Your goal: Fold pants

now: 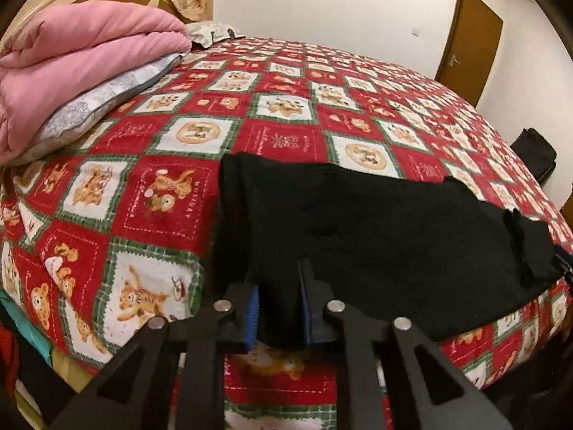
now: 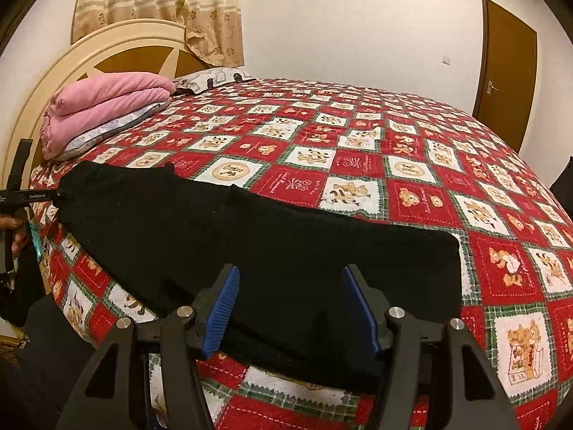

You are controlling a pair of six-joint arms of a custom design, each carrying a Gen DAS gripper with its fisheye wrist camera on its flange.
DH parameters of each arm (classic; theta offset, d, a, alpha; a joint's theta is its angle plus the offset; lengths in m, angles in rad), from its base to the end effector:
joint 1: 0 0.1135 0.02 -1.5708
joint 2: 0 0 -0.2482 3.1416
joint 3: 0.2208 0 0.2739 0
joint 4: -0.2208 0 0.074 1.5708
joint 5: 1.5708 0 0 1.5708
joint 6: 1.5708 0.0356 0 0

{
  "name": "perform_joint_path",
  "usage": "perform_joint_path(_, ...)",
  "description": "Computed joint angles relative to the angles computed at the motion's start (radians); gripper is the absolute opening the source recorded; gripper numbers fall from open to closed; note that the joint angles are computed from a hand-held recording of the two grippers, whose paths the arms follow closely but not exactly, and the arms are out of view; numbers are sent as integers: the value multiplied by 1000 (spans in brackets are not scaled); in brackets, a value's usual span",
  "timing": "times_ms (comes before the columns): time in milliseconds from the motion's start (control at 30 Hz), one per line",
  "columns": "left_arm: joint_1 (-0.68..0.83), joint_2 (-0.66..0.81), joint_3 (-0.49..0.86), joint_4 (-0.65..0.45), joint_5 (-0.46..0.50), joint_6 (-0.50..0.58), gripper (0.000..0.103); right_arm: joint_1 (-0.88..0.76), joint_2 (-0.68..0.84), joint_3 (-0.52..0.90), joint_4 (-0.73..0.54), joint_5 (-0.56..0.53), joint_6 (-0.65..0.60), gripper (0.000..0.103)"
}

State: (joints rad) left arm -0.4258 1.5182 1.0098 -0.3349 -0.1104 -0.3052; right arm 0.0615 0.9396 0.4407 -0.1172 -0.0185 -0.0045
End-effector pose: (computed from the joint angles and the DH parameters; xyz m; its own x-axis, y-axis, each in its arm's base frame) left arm 0.3134 -0.1378 0.2020 -0.7520 0.0132 -0.6590 0.1236 0.9849 -0.1213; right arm 0.2259 0.0146 0.1754 -0.5764 -0.0400 -0.8162 -0.0791 0.9968 0.0070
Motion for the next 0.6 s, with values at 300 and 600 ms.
perform_joint_path(300, 70, -146, -43, 96, 242, -91, 18, -48, -46, 14, -46, -8, 18, 61)
perform_joint_path(600, -157, -43, 213, 78, 219, -41, 18, -197, -129, 32, -148, -100, 21, 61)
